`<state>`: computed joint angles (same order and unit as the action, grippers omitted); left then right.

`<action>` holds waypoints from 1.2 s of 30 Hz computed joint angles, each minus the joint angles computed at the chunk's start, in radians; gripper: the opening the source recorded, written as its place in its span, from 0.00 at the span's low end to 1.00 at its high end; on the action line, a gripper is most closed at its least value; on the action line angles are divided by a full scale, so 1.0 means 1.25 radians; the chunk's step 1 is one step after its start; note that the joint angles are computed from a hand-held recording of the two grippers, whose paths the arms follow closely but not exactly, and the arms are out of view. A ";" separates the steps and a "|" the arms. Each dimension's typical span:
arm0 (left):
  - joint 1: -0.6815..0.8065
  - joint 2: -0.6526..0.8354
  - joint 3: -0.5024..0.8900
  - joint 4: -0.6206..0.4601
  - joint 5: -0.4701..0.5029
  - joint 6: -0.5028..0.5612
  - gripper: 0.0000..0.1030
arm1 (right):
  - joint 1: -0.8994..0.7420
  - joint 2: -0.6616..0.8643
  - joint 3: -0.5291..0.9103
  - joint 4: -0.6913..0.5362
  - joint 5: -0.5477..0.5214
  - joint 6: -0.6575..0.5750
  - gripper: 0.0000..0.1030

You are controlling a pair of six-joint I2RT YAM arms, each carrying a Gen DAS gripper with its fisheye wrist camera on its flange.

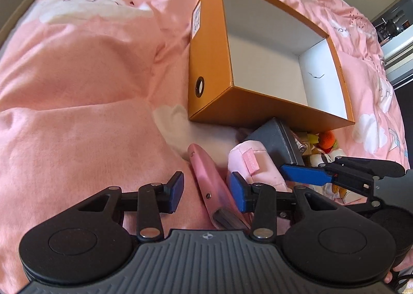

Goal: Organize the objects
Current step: 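Grasp the pink fabric pouch with the right tool while the left tool grasps the pink stick, then carry both pink items over the orange box and lower them inside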

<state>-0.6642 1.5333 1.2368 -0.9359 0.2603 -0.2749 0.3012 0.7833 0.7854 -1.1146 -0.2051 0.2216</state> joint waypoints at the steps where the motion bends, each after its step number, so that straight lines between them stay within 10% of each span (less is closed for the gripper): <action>1: 0.004 0.018 0.011 -0.008 0.011 0.002 0.47 | 0.001 0.016 0.003 -0.001 -0.004 -0.003 0.51; 15: 0.015 0.210 0.147 -0.136 0.133 0.038 0.38 | -0.165 0.095 0.005 -0.059 -0.139 -0.168 0.28; 36: -0.052 0.006 0.285 -0.097 -0.014 0.023 0.19 | -0.611 0.110 0.277 -0.237 -0.393 -0.499 0.26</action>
<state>-0.7291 1.5409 1.5930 -1.0570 0.2434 -0.2465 -0.4620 0.9207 1.1312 -1.4103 -0.6965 -0.4025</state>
